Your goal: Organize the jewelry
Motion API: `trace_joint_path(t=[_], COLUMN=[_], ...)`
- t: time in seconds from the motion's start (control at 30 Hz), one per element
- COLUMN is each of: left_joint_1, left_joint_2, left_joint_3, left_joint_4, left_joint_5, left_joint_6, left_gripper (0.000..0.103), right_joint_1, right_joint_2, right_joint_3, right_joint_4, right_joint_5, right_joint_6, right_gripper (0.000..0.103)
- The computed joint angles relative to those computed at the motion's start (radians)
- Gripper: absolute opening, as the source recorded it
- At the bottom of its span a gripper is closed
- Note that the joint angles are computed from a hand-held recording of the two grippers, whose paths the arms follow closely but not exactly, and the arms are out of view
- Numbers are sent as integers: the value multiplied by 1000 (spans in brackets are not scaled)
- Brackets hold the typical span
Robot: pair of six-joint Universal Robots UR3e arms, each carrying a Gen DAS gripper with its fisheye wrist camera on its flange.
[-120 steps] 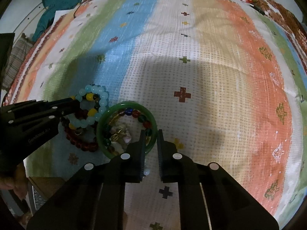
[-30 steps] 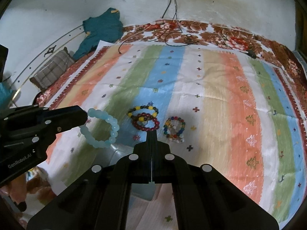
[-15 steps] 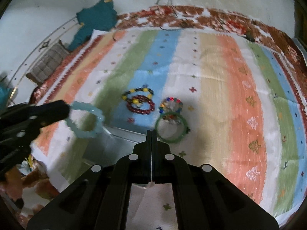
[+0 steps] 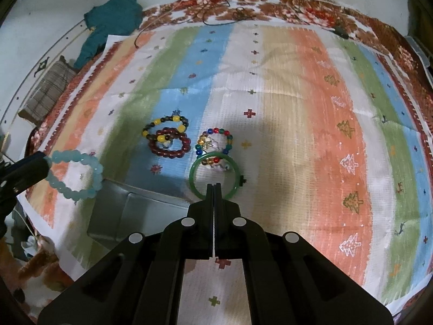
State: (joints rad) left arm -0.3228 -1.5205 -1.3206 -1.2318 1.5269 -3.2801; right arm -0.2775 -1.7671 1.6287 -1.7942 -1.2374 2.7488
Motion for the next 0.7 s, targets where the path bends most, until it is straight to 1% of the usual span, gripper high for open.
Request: trace_joint_path(t=[0.03, 0.07, 0.1, 0.13, 0.23, 0.53, 0.7], left_joint_1=[2, 8, 13, 18, 31, 45, 47], left_joint_2=[-1, -1, -3, -3, -8, -28, -41], left_joint_3=[2, 0, 0, 0, 0, 7, 14], left_joint_4=[-3, -2, -3, -4, -5, -11, -18], left_joint_5=[1, -2, -3, -6, -12, -16, -20], left_joint_6=[2, 7, 10, 13, 19, 23, 25], left_gripper=[11, 11, 11, 11, 11, 11, 11], right_joint_1=[7, 10, 12, 13, 30, 87, 83], right_joint_2=[14, 21, 27, 35, 70, 214, 285], right_joint_3=[-4, -6, -4, -2, -13, -44, -76], right_joint_4=[-10, -15, -22, -31, -53, -96, -99], right_joint_5=[-8, -11, -10, -5, -18, -101, -98], right_joint_6=[7, 10, 13, 11, 29, 73, 100], right_gripper=[5, 16, 48, 53, 53, 53, 53])
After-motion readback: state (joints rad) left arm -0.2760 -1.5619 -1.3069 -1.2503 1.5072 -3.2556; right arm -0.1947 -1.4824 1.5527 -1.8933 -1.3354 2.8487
